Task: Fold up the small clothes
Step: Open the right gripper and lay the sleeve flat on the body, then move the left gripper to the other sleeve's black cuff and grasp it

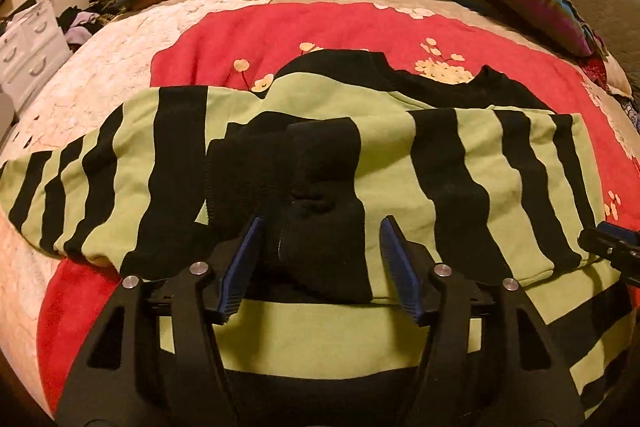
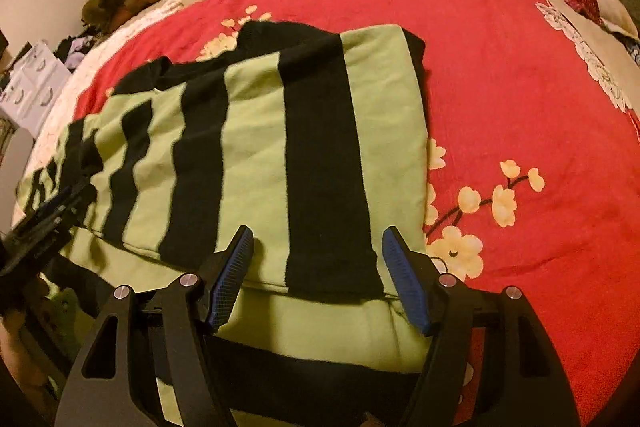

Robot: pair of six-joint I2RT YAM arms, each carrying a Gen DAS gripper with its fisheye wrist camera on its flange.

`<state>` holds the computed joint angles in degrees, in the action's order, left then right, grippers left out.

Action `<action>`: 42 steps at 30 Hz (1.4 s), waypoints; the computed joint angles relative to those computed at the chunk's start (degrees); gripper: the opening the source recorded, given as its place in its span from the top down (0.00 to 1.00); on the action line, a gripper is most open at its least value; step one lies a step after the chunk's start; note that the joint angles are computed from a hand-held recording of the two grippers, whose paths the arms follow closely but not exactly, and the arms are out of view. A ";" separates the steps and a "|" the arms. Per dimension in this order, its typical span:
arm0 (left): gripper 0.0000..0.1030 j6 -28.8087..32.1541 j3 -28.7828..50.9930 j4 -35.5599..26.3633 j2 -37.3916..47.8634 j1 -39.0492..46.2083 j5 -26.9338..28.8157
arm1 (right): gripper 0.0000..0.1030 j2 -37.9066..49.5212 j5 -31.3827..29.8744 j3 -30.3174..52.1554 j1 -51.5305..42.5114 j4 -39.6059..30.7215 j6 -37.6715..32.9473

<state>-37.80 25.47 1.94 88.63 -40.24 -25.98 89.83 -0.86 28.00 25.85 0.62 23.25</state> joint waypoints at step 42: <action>0.09 -7.39 -6.54 -29.45 -41.78 2.28 -6.92 | 0.11 -17.96 5.53 7.99 15.04 -13.89 6.75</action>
